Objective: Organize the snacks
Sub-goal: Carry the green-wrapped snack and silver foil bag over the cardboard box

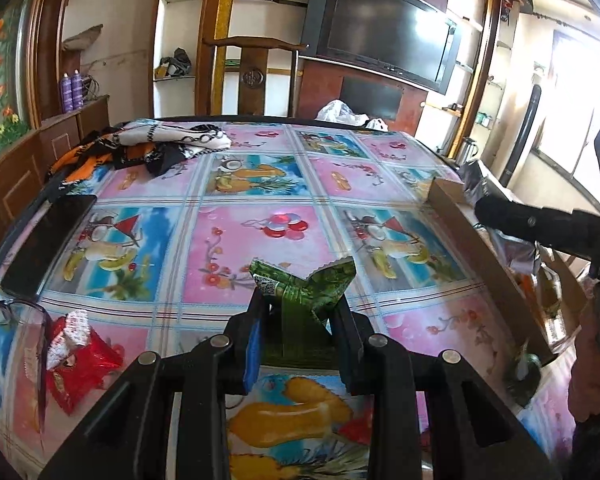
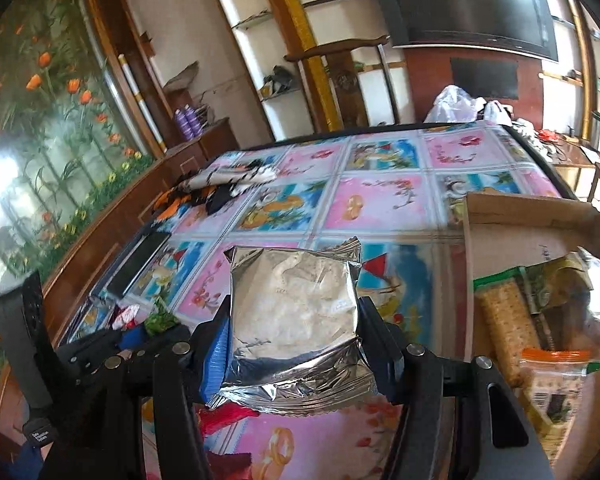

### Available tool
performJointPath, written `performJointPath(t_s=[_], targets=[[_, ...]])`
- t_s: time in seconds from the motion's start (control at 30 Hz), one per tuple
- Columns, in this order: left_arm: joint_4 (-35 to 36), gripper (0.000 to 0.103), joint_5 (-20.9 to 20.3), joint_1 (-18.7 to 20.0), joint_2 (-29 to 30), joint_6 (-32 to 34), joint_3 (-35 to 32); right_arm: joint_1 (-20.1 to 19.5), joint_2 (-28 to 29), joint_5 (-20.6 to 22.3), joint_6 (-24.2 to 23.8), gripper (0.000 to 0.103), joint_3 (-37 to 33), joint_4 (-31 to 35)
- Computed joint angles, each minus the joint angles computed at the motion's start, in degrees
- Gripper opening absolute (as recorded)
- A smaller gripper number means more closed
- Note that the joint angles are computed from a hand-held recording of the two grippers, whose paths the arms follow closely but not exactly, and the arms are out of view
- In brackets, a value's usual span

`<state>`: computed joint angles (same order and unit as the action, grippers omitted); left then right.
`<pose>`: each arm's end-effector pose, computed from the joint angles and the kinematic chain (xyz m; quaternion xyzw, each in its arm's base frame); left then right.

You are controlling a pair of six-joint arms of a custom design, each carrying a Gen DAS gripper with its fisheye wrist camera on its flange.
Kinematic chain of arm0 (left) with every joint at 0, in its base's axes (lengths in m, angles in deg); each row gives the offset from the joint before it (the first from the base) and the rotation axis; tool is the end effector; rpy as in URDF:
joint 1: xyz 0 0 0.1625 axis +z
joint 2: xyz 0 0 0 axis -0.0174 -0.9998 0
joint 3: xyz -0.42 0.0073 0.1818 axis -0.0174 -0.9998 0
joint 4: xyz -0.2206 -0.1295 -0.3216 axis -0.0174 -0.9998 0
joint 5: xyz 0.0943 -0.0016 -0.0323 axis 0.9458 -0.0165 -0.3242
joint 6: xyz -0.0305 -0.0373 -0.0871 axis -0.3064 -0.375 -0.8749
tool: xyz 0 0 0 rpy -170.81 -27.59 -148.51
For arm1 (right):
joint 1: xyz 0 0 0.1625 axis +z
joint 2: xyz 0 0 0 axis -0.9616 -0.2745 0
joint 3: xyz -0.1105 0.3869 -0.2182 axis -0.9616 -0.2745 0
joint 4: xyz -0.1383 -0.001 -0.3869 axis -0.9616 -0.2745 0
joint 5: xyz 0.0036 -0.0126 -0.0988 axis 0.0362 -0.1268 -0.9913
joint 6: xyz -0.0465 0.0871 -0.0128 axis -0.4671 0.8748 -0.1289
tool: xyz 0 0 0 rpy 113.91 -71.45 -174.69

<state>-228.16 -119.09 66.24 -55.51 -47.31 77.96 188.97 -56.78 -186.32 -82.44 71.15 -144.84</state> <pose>0.0549 -0.3475 0.2457 0.1542 0.8686 -0.3908 0.2627 0.2936 -0.3904 -0.0296 0.2495 -0.9144 0.2959 0.1185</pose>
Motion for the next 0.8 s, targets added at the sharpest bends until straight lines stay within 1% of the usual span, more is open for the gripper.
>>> performJointPath(t_s=[0.07,0.13,0.27,0.47,0.6,0.7,0.8], targets=[[0.19,0.029,0.05,-0.77,-0.22,-0.54,0.31,-0.79,-0.94,0.32,0.23,0.063,1.1,-1.65],[-0.3,0.029,0.99,-2.26,0.04,-0.9,0.8,-1.97,-2.09,0.18,0.79,0.063,2.31,-3.09],[1.31,0.029,1.33,-5.42,-0.11,-3.17,1.27,-4.87,-4.64,0.67,2.97,0.063,4.56,-4.53],[4.19,0.029,-0.03,-10.5,2.51,-7.52,0.89,-9.73,-8.84,1.62,6.3,0.063,8.32,-7.46],[5.23,0.029,-1.28,-14.15,5.52,-10.28,0.31,-12.82,-11.34,3.23,7.62,0.063,10.14,-6.8],[6.0,0.029,-3.18,-15.81,7.61,-11.89,-0.47,-14.24,-12.45,3.03,8.48,0.063,10.74,-5.92],[6.23,0.029,-4.95,-17.8,10.71,-13.17,-1.03,-16.09,-13.7,4.21,8.88,0.063,10.91,-2.48]])
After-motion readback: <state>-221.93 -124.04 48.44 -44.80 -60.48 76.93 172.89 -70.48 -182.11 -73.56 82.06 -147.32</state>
